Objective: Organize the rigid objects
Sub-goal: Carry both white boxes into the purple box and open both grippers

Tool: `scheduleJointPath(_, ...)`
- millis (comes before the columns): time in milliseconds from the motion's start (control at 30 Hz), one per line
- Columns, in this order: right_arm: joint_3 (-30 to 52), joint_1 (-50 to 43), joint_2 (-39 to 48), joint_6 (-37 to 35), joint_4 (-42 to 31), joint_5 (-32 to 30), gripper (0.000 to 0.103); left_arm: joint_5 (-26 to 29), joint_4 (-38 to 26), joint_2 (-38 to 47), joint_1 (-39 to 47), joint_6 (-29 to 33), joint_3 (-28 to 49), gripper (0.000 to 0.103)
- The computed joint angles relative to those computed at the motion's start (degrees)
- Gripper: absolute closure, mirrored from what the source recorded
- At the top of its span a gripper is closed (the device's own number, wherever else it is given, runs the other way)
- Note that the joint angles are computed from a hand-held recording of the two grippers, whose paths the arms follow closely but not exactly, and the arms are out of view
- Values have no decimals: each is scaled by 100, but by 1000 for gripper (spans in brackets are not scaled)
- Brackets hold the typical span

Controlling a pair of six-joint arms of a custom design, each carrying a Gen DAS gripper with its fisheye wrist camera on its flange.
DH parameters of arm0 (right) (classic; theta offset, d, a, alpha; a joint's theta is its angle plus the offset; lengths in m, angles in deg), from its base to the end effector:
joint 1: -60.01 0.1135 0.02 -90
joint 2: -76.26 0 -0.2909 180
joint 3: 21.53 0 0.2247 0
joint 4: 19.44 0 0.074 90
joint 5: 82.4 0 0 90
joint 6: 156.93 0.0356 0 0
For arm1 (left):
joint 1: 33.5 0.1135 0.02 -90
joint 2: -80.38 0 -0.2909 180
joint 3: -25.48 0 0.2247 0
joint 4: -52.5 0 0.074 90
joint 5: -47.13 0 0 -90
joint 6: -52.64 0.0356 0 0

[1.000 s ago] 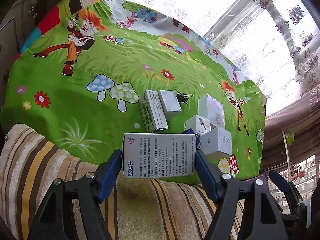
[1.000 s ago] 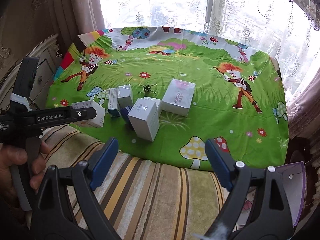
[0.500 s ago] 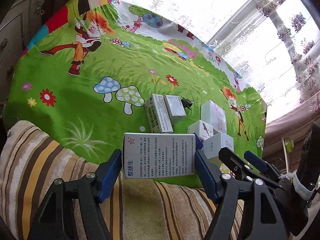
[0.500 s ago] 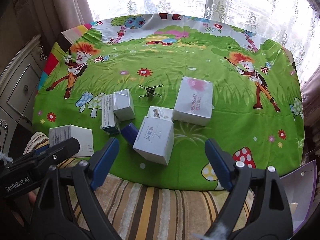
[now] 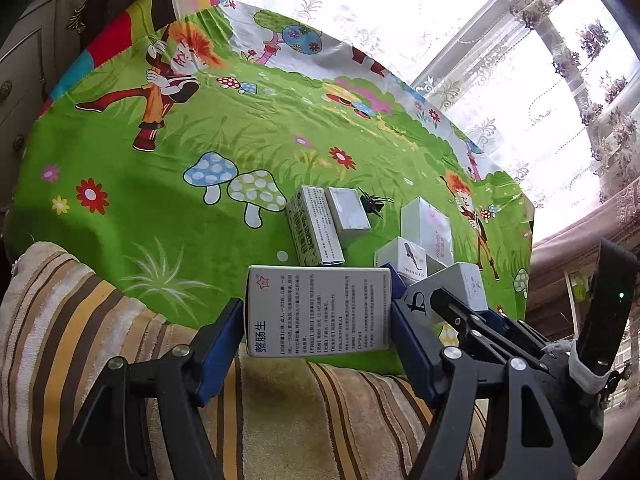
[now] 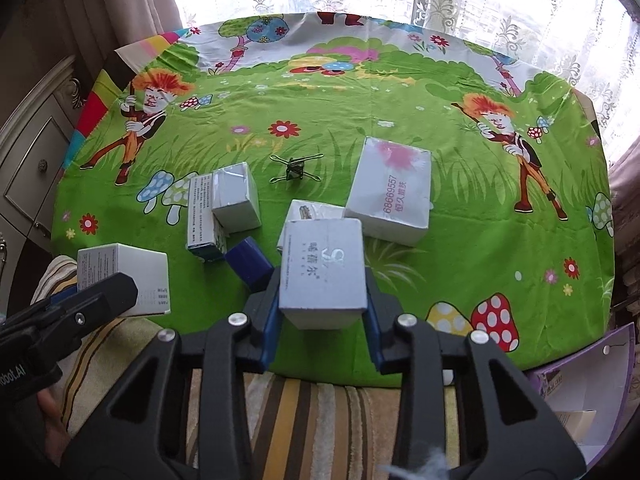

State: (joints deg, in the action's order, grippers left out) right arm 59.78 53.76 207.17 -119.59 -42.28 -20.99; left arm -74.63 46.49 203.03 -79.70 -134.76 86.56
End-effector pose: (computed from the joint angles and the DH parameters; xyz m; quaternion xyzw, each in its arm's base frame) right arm 0.3874 -0.0253 0.0619 -0.4120 0.8654 0.1397 0.2488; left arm 0.2376 -0.2207 0.0644 -0.4556 0.8279 -0.0938 0.3134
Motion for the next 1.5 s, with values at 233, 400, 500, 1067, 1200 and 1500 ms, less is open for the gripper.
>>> scheduleJointPath(233, -205, -570, -366, -427, -201, -641, 64, -172, -64, -85, -126, 116, 106, 30)
scheduleJointPath(400, -223, -992, -531, -703, -339, -964, 64, -100, 270, -91, -208, 294, 168, 30)
scheduleJointPath(500, -129, -1297, -564, -922, -566, -1169, 64, -58, 295, -52, -282, 452, 377, 30)
scheduleJointPath(1067, 2154, -2609, 416, -1492, -2552, -1540, 64, 482, -18, 692, -586, 1752, 2388, 30)
scheduleJointPath(1200, 2583, -2828, 636, -1482, -2653, -1536, 64, 693, -273, 924, -605, 1992, 2942, 30)
scheduleJointPath(1500, 4208, -3238, 1469, -1192, -3249, -1452, 64, 1422, -929, 1738, -544, 2575, 4640, 30)
